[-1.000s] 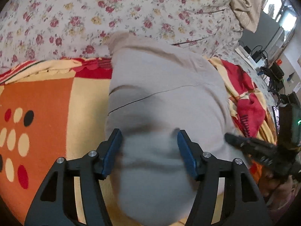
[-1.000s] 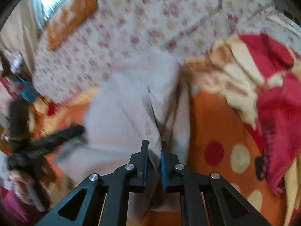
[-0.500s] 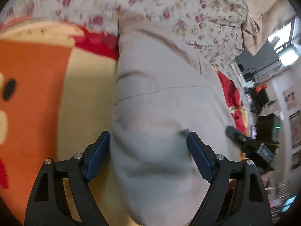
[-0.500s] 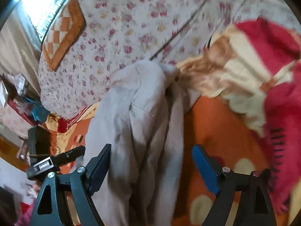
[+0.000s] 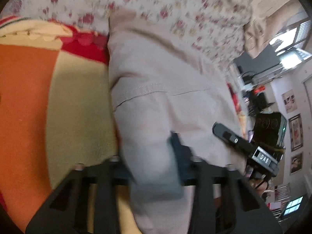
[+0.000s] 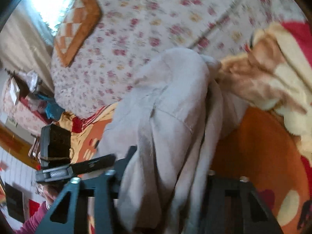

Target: Fold large clothes

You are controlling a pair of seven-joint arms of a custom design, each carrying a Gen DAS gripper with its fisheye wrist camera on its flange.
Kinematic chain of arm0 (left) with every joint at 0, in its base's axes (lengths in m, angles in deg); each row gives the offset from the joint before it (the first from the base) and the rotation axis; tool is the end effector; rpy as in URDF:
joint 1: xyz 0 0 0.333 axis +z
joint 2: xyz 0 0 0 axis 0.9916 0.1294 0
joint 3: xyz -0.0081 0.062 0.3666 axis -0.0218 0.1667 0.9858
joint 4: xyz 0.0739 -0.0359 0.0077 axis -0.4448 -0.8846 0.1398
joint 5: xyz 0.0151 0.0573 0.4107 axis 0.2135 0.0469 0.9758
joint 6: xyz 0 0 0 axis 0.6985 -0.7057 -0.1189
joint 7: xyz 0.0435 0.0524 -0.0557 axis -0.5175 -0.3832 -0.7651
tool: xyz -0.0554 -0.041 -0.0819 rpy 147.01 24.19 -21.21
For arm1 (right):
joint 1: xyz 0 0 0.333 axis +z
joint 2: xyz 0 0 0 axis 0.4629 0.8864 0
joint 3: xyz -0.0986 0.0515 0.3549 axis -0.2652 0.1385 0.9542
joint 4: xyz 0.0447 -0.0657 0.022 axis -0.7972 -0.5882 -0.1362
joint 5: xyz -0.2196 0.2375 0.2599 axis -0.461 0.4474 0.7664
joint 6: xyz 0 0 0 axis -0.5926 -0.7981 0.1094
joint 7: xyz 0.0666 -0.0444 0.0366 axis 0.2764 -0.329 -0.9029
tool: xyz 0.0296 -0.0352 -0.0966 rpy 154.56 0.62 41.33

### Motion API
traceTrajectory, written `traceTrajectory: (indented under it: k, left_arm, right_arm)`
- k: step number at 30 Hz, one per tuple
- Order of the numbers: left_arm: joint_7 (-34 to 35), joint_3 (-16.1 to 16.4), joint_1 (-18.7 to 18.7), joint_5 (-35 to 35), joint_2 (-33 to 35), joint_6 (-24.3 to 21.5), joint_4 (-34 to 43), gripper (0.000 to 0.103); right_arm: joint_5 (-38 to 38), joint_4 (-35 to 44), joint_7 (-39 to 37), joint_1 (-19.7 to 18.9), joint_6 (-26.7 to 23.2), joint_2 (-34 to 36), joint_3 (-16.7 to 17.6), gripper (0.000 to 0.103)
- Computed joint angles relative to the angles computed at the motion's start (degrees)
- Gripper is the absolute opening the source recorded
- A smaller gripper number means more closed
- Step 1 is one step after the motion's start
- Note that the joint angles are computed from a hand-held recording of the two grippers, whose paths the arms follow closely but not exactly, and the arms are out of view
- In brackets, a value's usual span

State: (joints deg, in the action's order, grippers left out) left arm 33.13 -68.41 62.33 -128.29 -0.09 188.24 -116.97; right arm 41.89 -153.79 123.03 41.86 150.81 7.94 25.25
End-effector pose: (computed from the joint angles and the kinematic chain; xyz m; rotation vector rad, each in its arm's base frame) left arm 0.4651 -0.2575 0.5154 2.0764 -1.7629 1.1514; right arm 0.5141 0.1231 0.5030 -1.7743 1.4006 0.2686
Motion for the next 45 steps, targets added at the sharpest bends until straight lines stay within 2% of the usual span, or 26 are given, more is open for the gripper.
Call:
traceTrajectory:
  k: [2,5,9,11,13,14,15,18,20,21,22,24,27,28,31,34,37,40,43,45]
  left_arm:
    - [-2.28,-0.7,0.41,3.12,-3.79,0.72,-1.82,0.025]
    - [-6.86,-1.57,1.13,10.1,-10.96,-0.23,-5.33,0.025]
    - [-13.42,-1.95,0.8,16.01,-22.47,-3.88,-12.3,0.025]
    - [-17.14,-2.93,0.58,18.16,-24.8,-6.0,-14.7,0.026]
    - [-21.89,-4.62,1.42,21.93,-25.4,-10.59,-16.12,0.031]
    - [-24.06,-5.7,2.11,24.22,-25.72,-11.96,-16.87,0.036]
    - [-26.04,-6.81,2.89,26.45,-26.3,-11.94,-17.53,0.047]
    - [-31.28,-7.95,4.86,31.51,-28.85,-11.35,-17.76,0.049]
    - [-34.86,-9.28,7.67,35.95,-30.15,-10.92,-16.72,0.057]
    - [-36.24,-9.94,9.09,38.2,-30.49,-10.38,-16.22,0.065]
    - [-37.82,-10.83,10.92,40.55,-30.13,-9.7,-15.25,0.067]
    - [-39.06,-11.08,12.24,43.5,-27.8,-7.91,-13.53,0.067]
    - [-41.88,-12.28,15.69,48.55,-20.52,-7.27,-8.88,0.067]
    - [-43.26,-12.5,16.65,50.22,-18.36,-7.56,-7.51,0.067]
    - [-46.58,-12.52,18.15,54.99,-11.19,-9.24,-3.06,0.067]
    - [-49.56,-12.42,18.86,60.36,-3.94,-11.75,1.78,0.067]
    - [-55.35,-12.92,19.26,68.26,0.67,-13.74,4.5,0.069]
    - [-59.2,-12.35,18.05,73.86,2.98,-14.03,5.67,0.078]
    - [-59.82,-10.68,16.0,75.56,2.85,-14.28,5.77,0.078]
    - [-59.15,-9.07,14.34,74.77,1.1,-13.62,4.65,0.078]
  right_arm:
    - [1.04,-0.45,-1.39,0.44,-1.43,-2.33,-0.15,0.034]
    - [1.72,-1.4,-2.7,1.39,-5.61,-5.66,-0.9,0.033]
    - [4.35,-5.23,-4.43,2.98,-11.58,-10.34,-2.39,0.033]
    - [5.74,-7.94,-3.59,3.25,-14.03,-11.95,-2.76,0.033]
    - [2.89,-10.97,-2.09,2.96,-12.2,-13.88,-1.06,0.04]
    - [-0.15,-12.24,-0.25,2.69,-10.28,-14.86,0.12,0.048]
    - [-3.63,-13.31,2.11,2.47,-8.66,-15.54,0.98,0.059]
    - [-7.91,-14.88,6.31,2.79,-5.98,-18.52,0.62,0.062]
    - [-10.41,-15.45,7.82,2.79,-1.79,-21.87,1.07,0.062]
    - [-11.22,-15.45,8.0,2.94,0.77,-23.37,1.34,0.062]
    - [-11.39,-15.14,7.61,3.65,2.63,-24.36,1.24,0.062]
    - [-11.48,-13.58,6.28,5.98,4.8,-24.49,0.7,0.062]
    - [-14.88,-10.35,8.33,8.33,9.3,-20.9,3.39,0.061]
    - [-15.13,-9.3,8.52,9.6,10.75,-18.97,3.85,0.058]
    - [-16.39,-7.61,9.61,12.51,9.88,-15.39,2.54,0.053]
    - [-21.54,-9.36,13.29,12.67,12.88,-14.42,3.46,0.052]
    - [-26.65,-11.53,16.6,12.18,15.88,-13.46,3.46,0.051]
    - [-24.73,-12.1,15.44,14.62,17.11,-11.73,-0.83,0.051]
    - [-21.84,-11.11,14.59,15.69,16.28,-10.0,-3.23,0.051]
    - [-20.87,-11.3,14.43,15.1,15.57,-11.1,-3.15,0.051]
